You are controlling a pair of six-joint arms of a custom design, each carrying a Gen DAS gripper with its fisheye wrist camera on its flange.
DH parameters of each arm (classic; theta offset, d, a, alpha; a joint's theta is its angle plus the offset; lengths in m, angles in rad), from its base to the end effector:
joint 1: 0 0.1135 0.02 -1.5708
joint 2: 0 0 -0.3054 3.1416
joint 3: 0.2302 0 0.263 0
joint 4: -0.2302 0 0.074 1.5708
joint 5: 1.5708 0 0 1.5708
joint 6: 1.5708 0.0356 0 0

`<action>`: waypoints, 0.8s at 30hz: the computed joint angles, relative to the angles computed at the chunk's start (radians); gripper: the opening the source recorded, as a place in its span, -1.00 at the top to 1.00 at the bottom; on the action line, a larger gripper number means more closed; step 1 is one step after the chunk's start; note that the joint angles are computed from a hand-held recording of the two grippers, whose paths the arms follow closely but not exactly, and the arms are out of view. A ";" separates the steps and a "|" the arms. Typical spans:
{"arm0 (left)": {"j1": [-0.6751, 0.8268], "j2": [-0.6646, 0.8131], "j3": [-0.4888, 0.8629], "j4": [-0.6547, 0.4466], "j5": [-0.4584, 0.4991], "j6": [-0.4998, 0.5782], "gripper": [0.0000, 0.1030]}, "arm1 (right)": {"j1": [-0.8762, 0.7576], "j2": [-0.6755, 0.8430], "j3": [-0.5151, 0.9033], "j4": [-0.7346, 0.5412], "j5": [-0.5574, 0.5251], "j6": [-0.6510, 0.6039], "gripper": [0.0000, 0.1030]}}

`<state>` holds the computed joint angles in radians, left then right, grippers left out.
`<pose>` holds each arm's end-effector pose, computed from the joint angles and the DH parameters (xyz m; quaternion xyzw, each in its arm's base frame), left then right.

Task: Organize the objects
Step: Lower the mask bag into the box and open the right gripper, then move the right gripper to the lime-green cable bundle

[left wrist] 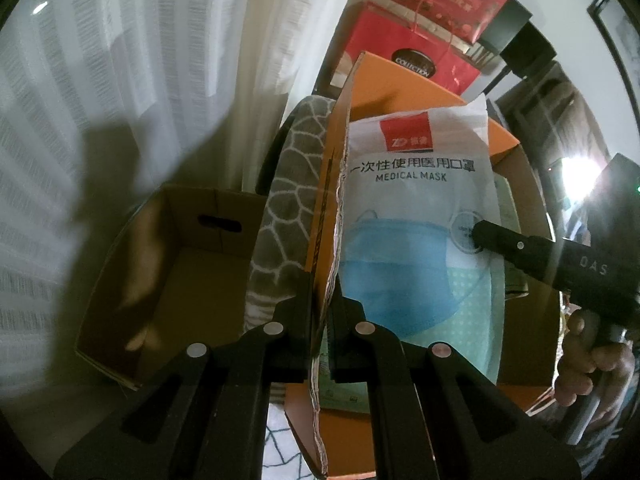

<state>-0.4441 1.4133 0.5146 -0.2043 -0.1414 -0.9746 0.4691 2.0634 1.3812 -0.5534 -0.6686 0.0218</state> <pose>0.2078 -0.0933 0.1546 -0.2702 0.9321 -0.0984 0.2202 0.3776 0.2161 0.1715 -0.2599 0.8961 0.3521 0.0742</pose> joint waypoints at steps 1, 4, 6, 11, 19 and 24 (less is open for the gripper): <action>-0.001 0.001 0.001 -0.001 -0.001 0.000 0.90 | 0.002 -0.010 -0.002 -0.006 0.008 -0.018 0.81; -0.001 0.001 0.001 -0.002 -0.002 0.000 0.90 | 0.008 -0.052 -0.031 0.012 0.050 -0.050 0.80; 0.000 0.000 -0.001 0.000 -0.001 0.000 0.90 | 0.001 -0.079 -0.042 0.008 0.058 -0.070 0.72; -0.001 0.001 0.002 -0.003 -0.001 -0.001 0.90 | -0.009 -0.131 -0.070 0.027 0.071 -0.089 0.51; -0.001 0.001 0.002 -0.001 -0.001 -0.001 0.90 | -0.010 -0.206 -0.138 0.085 0.159 -0.111 0.36; -0.001 0.002 0.002 -0.003 -0.002 0.000 0.90 | -0.021 -0.245 -0.190 0.129 0.217 -0.147 0.19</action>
<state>-0.4449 1.4152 0.5166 -0.2070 -0.1433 -0.9741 0.4482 1.8187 1.1916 -0.4248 -0.4514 -0.1254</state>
